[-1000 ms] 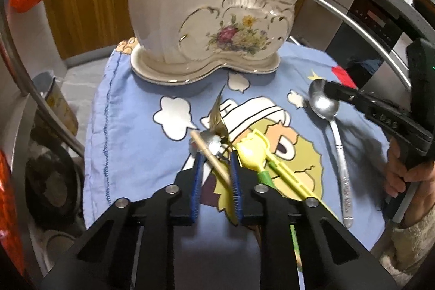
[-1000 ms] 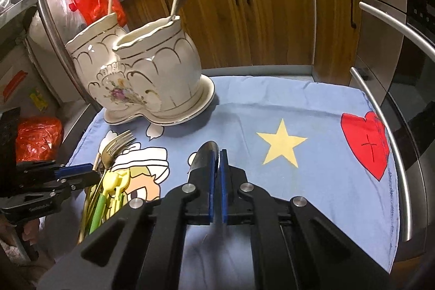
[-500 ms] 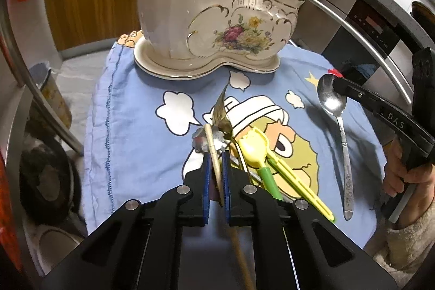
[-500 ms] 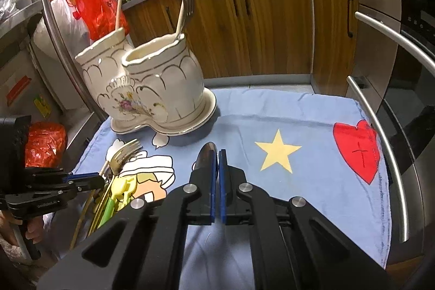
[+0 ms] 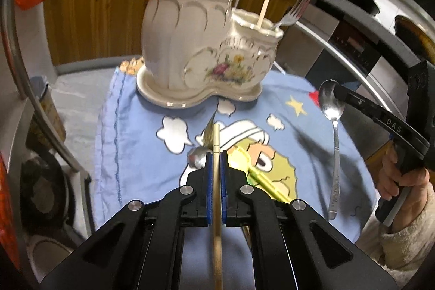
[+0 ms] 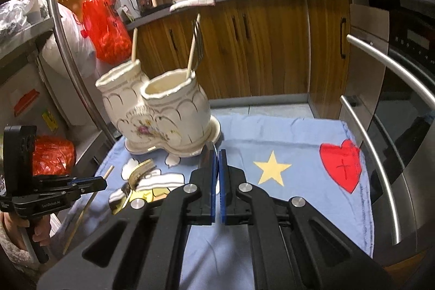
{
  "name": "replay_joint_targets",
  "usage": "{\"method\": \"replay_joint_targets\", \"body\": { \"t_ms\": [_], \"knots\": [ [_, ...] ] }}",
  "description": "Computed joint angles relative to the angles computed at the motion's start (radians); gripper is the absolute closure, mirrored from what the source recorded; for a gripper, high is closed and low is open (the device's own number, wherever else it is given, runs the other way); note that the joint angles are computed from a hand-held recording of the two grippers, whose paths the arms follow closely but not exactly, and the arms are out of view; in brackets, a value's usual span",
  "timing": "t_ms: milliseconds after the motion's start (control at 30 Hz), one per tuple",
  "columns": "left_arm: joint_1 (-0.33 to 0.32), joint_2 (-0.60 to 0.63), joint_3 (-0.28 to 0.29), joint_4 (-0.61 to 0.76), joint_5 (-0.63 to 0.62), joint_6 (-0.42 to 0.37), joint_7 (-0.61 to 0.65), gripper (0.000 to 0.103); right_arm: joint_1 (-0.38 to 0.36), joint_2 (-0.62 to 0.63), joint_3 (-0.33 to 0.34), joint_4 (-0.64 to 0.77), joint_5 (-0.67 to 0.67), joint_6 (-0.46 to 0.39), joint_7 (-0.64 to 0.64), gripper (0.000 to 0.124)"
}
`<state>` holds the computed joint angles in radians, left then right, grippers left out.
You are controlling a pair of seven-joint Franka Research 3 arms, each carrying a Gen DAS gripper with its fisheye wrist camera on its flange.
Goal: Organize utensils
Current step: 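Lift the chopstick and spoon and carry both over the ceramic holder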
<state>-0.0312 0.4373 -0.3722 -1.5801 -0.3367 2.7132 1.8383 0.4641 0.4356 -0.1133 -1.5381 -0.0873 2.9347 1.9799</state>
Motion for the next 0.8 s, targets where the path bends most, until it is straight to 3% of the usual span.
{"method": "replay_joint_targets", "body": {
  "t_ms": [167, 433, 600, 800],
  "knots": [
    [0.018, -0.016, -0.022, -0.015, -0.03, 0.056, 0.026, 0.098, 0.041, -0.011, -0.048, 0.003, -0.054, 0.024, 0.046, 0.122],
    [0.023, -0.007, -0.045, 0.06, -0.033, 0.102, 0.052, 0.098, 0.043, 0.005, -0.053, 0.071, -0.086, 0.01, 0.068, 0.122],
    [0.013, 0.041, -0.049, 0.191, -0.014, 0.137, 0.058, 0.098, 0.041, 0.059, -0.06, 0.191, -0.098, -0.012, 0.06, 0.122],
    [-0.048, 0.208, -0.006, 0.513, 0.078, 0.093, -0.046, 0.098, 0.017, 0.181, -0.048, 0.428, -0.082, -0.063, 0.014, 0.122]
  ]
}}
